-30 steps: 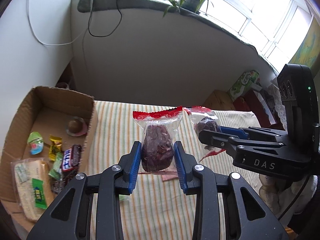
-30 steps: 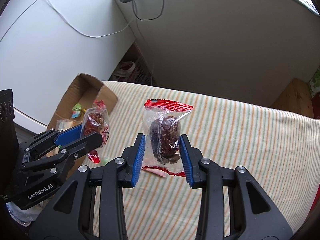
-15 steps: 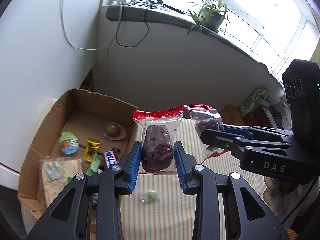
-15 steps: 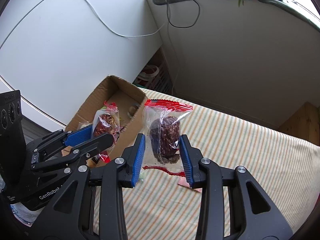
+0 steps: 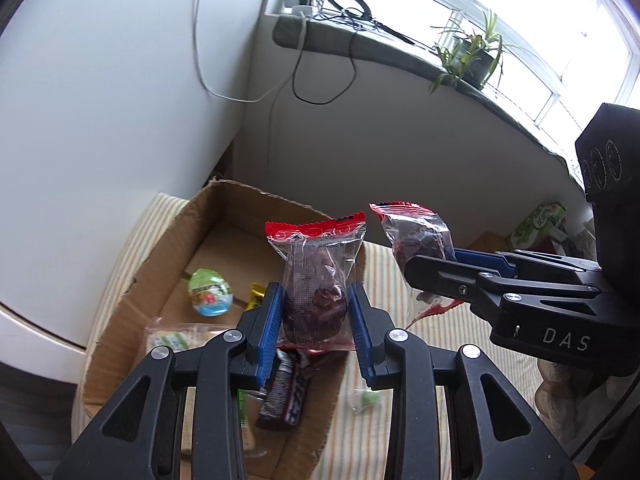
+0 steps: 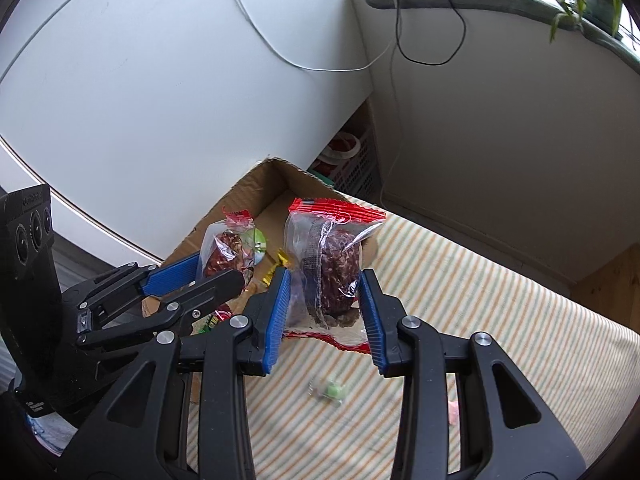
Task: Organize snacks
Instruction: 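Carry both red-sealed bags with both tools over the cardboard box, then open both tools to drop the red-sealed bags into the box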
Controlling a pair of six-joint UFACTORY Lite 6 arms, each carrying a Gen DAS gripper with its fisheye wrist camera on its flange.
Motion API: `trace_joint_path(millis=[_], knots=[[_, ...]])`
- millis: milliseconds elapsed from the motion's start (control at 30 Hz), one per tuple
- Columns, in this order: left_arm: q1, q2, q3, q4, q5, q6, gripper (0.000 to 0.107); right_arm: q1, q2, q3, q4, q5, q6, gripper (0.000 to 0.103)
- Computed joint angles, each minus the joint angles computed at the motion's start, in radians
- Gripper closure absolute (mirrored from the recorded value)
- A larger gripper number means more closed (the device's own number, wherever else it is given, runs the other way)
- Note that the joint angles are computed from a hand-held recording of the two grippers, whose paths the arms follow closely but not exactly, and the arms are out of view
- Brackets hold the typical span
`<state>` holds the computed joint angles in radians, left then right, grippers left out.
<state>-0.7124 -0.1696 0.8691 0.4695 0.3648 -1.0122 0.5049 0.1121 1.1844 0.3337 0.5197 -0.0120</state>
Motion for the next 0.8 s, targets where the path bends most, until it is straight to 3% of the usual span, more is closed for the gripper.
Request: trace_joint_path(millis=[400,800], knots=[[0.101,-0.017,-0.047,-0.058,-0.008,0.076,0.075,0.024,0.234,0.187,0.049,0.005,-0.030,0.066],[0.131,0.014,-0.031,-0.074,-0.012,0.097,0.075,0.053,0.332,0.272,0.037,0.012,-0.028,0.065]])
